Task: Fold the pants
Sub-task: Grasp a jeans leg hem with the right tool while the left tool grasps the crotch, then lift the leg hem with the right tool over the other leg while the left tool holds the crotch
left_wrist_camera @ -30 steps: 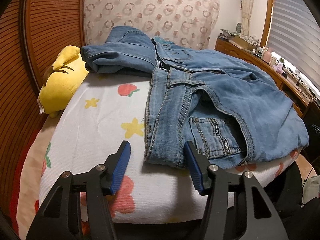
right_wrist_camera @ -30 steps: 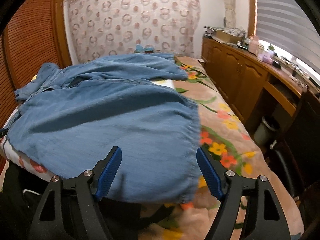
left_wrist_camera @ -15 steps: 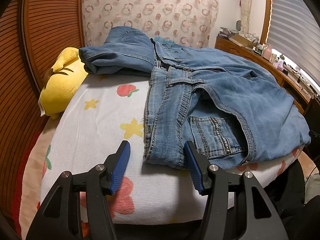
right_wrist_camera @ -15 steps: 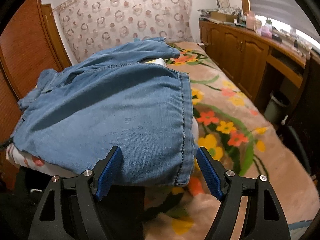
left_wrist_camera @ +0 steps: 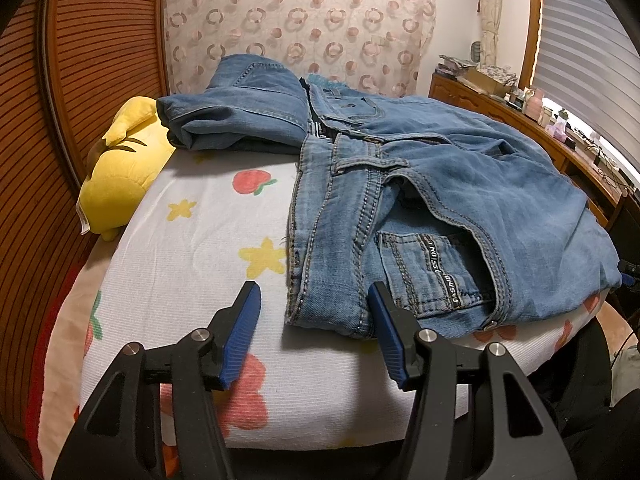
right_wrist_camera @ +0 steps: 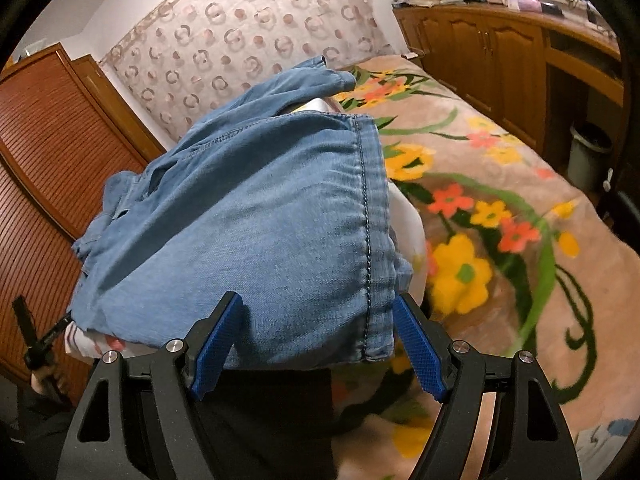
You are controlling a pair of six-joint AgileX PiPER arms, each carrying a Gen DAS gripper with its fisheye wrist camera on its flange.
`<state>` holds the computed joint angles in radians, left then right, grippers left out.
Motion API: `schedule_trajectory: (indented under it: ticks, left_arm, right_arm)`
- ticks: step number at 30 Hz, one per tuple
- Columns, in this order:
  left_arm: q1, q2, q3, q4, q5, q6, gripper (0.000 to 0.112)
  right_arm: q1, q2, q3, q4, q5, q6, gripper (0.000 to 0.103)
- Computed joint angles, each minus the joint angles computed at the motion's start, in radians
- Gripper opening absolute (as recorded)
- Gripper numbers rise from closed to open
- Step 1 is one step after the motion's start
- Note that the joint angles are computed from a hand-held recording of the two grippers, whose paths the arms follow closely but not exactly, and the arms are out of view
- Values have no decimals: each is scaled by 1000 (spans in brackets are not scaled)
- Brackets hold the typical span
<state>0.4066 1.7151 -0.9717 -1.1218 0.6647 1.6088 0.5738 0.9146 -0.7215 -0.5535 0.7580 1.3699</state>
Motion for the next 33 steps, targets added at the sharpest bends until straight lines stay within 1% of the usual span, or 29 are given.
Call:
schedule_trajectory:
  ticks: [1, 2, 4, 5, 6, 7, 8, 9, 10, 12, 13, 15, 17, 19, 21, 26, 30, 33]
  left_arm:
    - [5, 3, -3, -1, 18, 1, 47]
    - [7, 6, -11, 9, 40, -11, 43]
    - [-1, -1, -10, 20, 41, -21, 36]
    - [-3, -5, -7, 25, 43, -25, 35]
    - [-2, -5, -11, 32, 53, -35, 30]
    - [0, -7, -12, 34, 63, -38, 27]
    - [1, -12, -8, 31, 67, -32, 25]
    - [3, -20, -3, 26, 71, -27, 23]
    - [6, -29, 3, 17, 78, -20, 22]
    - [10, -47, 10, 3, 89, -10, 21]
    - [13, -57, 12, -4, 94, -5, 20]
    - [21, -78, 12, -22, 115, 5, 20]
    - [24, -103, 14, -36, 132, 12, 19]
    - [22, -131, 16, -51, 146, 19, 19]
    - [17, -149, 12, -59, 155, 20, 18]
    - [5, -167, -5, -79, 163, 20, 18]
    - [2, -169, -20, -92, 172, 17, 17]
    - [-4, -170, -25, -105, 171, 20, 17]
  right_arm:
    - [1, 3, -2, 2, -2, 2, 79]
    - [-5, 1, 0, 15, -10, -7, 78]
    - [-16, -2, 3, 31, -28, -21, 70]
    - [-20, -7, 5, 41, -43, -30, 61]
    - [-23, -10, 3, 48, -50, -43, 54]
    - [-9, -9, -3, 35, -40, -33, 51]
    - [1, -5, -11, 26, -29, -29, 43]
    - [11, -3, -20, 19, -15, -28, 37]
    - [31, 2, -35, -3, 19, -11, 34]
    - [70, 14, -59, -46, 85, 22, 19]
    - [90, 15, -68, -66, 116, 37, 17]
    - [128, 9, -82, -99, 160, 59, 9]
    - [186, 18, -104, -151, 218, 93, 8]
    - [223, 22, -118, -182, 250, 115, 7]
    - [277, 27, -137, -235, 301, 151, 6]
    - [369, 44, -197, -333, 391, 157, 6]
    - [389, 61, -241, -371, 435, 105, 6]
    - [406, 77, -261, -393, 452, 79, 6]
